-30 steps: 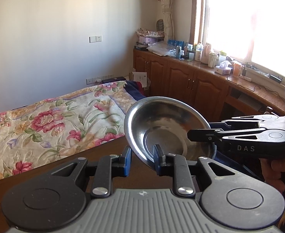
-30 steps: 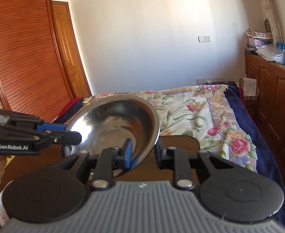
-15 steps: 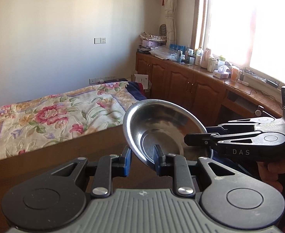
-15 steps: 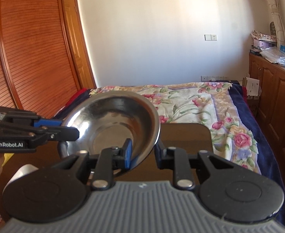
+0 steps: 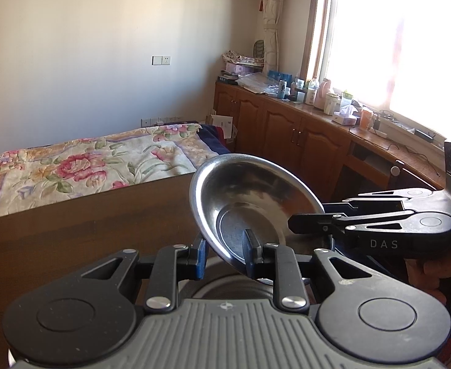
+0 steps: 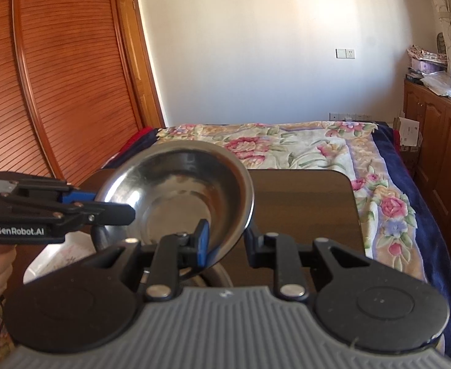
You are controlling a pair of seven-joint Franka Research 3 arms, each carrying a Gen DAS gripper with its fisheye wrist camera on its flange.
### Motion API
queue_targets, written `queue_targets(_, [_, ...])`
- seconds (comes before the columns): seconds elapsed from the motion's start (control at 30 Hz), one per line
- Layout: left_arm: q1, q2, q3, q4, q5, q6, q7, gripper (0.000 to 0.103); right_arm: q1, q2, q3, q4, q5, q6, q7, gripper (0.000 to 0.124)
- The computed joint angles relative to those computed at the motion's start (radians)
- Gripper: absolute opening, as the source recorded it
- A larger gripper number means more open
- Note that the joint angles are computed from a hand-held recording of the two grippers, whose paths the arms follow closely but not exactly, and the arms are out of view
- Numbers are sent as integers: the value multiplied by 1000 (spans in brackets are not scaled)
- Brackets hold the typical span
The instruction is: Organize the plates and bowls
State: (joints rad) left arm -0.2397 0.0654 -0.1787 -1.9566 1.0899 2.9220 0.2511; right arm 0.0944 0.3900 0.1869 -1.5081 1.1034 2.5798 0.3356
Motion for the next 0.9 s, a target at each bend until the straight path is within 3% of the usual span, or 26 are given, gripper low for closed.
queue_targets(0.17, [2, -15, 3, -40, 61, 11, -92, 24, -2, -41, 14, -82, 82, 39, -106, 27])
queue_targets(0.5, [21, -44, -14, -112, 164, 44, -255, 24, 15, -82, -15, -160, 168, 6, -151, 27])
queue_targets(0.9, [18, -51, -29, -138, 230, 2, -291, 24, 35, -102, -35, -213, 202, 5, -167, 27])
